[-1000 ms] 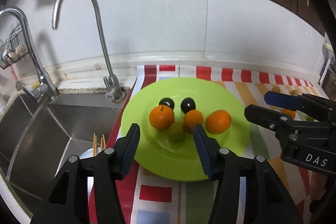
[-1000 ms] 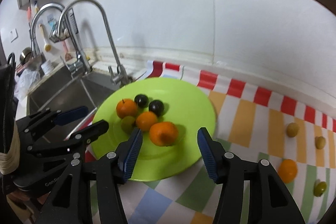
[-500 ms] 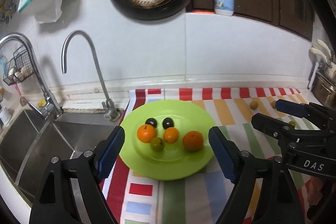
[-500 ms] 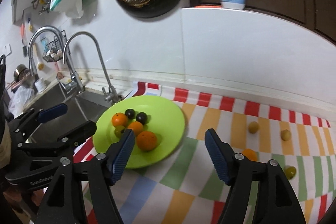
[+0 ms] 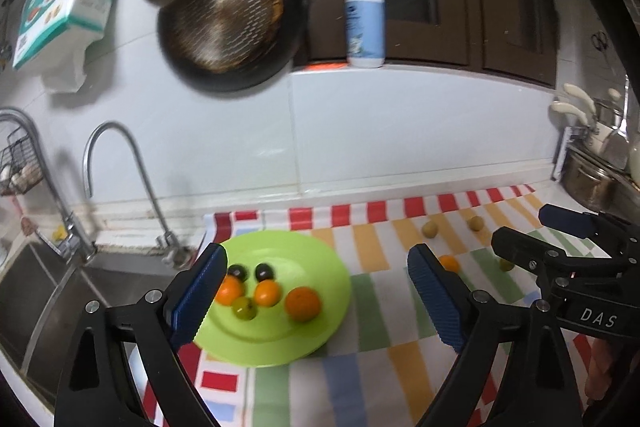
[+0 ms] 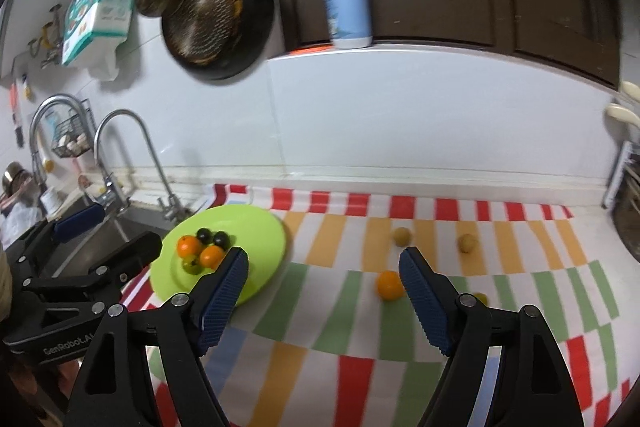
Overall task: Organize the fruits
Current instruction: 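Move both open tools back toward the remaining fruits on the cloth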
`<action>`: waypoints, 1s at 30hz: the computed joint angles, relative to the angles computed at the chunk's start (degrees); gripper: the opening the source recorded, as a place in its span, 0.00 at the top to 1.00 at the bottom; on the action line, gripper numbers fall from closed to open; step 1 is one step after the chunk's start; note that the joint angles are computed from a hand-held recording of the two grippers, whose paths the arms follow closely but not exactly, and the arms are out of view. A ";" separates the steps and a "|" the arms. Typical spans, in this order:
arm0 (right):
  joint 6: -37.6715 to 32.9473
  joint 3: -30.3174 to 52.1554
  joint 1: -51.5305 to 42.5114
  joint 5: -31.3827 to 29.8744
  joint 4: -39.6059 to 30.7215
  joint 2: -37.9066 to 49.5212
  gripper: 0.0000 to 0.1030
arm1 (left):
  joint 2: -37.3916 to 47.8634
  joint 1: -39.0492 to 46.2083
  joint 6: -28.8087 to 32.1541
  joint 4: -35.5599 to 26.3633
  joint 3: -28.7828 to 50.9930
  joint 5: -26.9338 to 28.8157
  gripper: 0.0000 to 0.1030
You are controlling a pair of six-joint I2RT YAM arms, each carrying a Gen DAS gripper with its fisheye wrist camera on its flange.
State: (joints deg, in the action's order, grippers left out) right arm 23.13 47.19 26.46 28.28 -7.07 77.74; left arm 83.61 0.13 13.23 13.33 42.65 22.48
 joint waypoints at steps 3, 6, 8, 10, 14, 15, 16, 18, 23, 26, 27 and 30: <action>1.20 -1.95 -0.34 2.47 -1.83 -3.18 0.24 | -0.04 -2.10 0.22 0.45 0.00 -0.13 0.09; 2.14 -3.31 -0.86 4.52 -3.46 -5.59 0.24 | 0.32 -4.06 0.50 0.97 0.05 -0.29 0.09; 2.69 -4.05 -1.47 5.65 -4.55 -7.09 0.24 | 0.76 -5.39 0.67 1.18 0.36 -0.39 0.09; 3.09 -4.81 -2.14 6.76 -5.65 -8.61 0.24 | 1.27 -6.56 0.93 1.37 0.68 -0.54 0.09; 3.67 -5.76 -3.57 7.91 -6.75 -10.03 0.24 | 2.69 -8.60 1.40 2.29 1.44 -0.76 0.09; 3.75 -5.93 -3.95 7.99 -6.91 -10.20 0.24 | 3.08 -9.09 1.50 2.51 1.64 -0.78 0.09; 3.75 -6.12 -4.35 8.01 -6.94 -10.31 0.24 | 3.70 -9.75 1.69 2.85 1.97 -0.76 0.09; 3.78 -6.84 -5.24 7.86 -7.00 -10.81 0.24 | 4.66 -10.64 2.04 3.47 2.28 -0.71 0.09; 2.91 -8.10 -7.89 7.36 -6.31 -10.90 0.24 | 7.89 -13.09 3.32 4.61 3.74 -0.69 0.10; 2.21 -8.72 -9.71 6.48 -5.43 -10.36 0.24 | 10.42 -14.61 4.07 5.04 5.02 -1.30 0.10; 1.88 -8.85 -10.52 6.08 -5.06 -9.87 0.24 | 11.10 -14.96 4.23 5.26 5.28 -1.40 0.10; 1.05 -9.28 -12.71 4.70 -4.08 -8.63 0.24 | 14.03 -16.20 4.98 5.80 6.73 -1.63 0.10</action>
State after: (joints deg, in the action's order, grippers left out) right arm 24.18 37.91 13.75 32.99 -11.15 69.10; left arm 97.64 -16.08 18.21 19.13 49.38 20.85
